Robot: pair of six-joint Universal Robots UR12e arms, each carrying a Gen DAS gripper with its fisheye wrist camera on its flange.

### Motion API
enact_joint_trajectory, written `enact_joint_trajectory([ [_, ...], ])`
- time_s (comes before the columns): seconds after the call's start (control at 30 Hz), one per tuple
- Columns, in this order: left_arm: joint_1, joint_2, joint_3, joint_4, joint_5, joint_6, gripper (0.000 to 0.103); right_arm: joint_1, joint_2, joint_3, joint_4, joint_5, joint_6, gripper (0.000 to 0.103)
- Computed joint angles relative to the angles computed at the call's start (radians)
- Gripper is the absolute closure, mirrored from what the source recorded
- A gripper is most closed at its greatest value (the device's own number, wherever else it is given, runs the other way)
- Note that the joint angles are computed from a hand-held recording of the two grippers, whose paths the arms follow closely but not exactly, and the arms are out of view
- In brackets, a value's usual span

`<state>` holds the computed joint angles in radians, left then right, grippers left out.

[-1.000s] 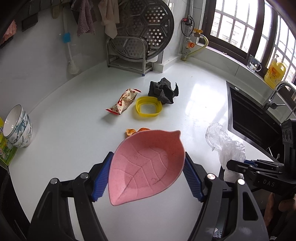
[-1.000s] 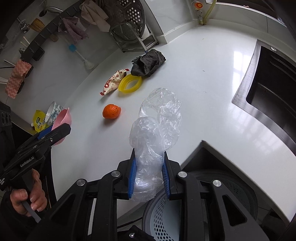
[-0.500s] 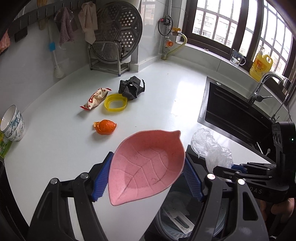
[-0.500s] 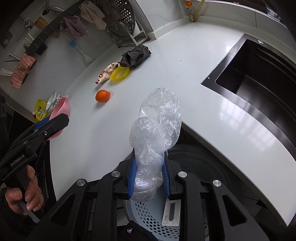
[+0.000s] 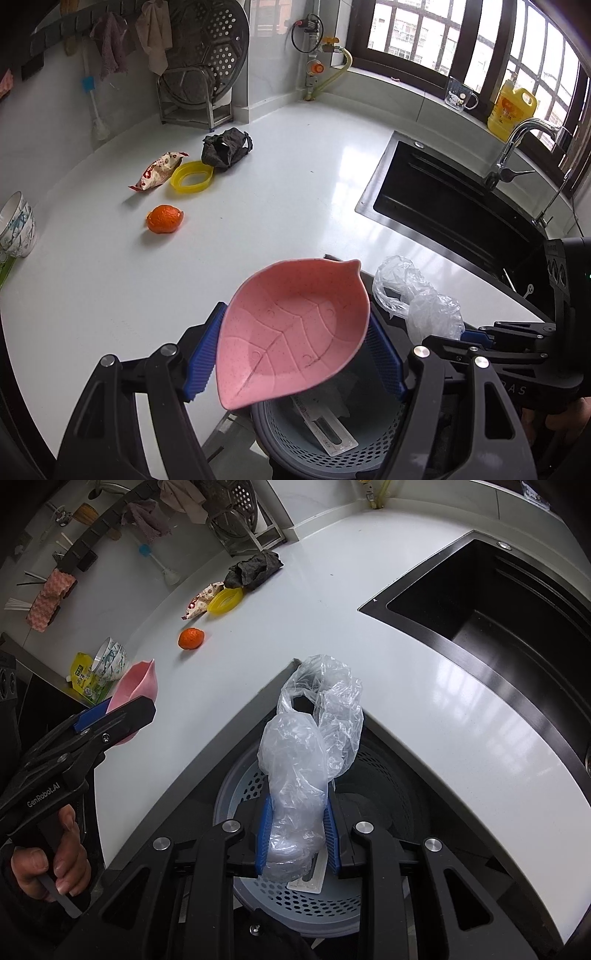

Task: Collect trash
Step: 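Carry the pink dish and plastic bags over the grey bin with both tools, then open both tools to drop the dish and bags into the bin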

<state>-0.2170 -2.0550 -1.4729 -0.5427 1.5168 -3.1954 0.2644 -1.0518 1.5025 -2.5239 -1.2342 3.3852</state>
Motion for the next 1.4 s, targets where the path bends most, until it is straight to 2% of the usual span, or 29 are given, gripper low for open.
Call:
enact_joint_trajectory([
  [0.57, -0.050, 0.006, -0.055, -0.017, 0.062, -0.101, 0.033, -0.026, -0.009, 0.053, 0.088, 0.054, -0.147, 0.079],
  [0.8, -0.065, 0.007, -0.083, -0.067, 0.075, -0.149, 0.033, -0.025, 0.006, 0.056, 0.139, 0.081, -0.200, 0.079],
  [0.87, -0.067, 0.007, -0.090, -0.085, 0.070, -0.160, 0.033, -0.019, 0.016, 0.050, 0.159, 0.067, -0.222, 0.079],
  [1.03, -0.072, -0.004, -0.100, -0.126, 0.075, -0.176, 0.033, -0.018, 0.044, 0.037, 0.214, 0.081, -0.223, 0.079],
  [1.23, -0.071, -0.016, -0.094, -0.150, 0.092, -0.206, 0.032, -0.016, 0.067, 0.018, 0.214, 0.098, -0.224, 0.077],
  [1.33, -0.073, -0.018, -0.087, -0.158, 0.104, -0.229, 0.031, -0.019, 0.063, 0.023, 0.213, 0.102, -0.228, 0.066],
  [1.4, -0.072, -0.017, -0.084, -0.166, 0.109, -0.244, 0.030, -0.019, 0.061, 0.024, 0.207, 0.096, -0.220, 0.054],
])
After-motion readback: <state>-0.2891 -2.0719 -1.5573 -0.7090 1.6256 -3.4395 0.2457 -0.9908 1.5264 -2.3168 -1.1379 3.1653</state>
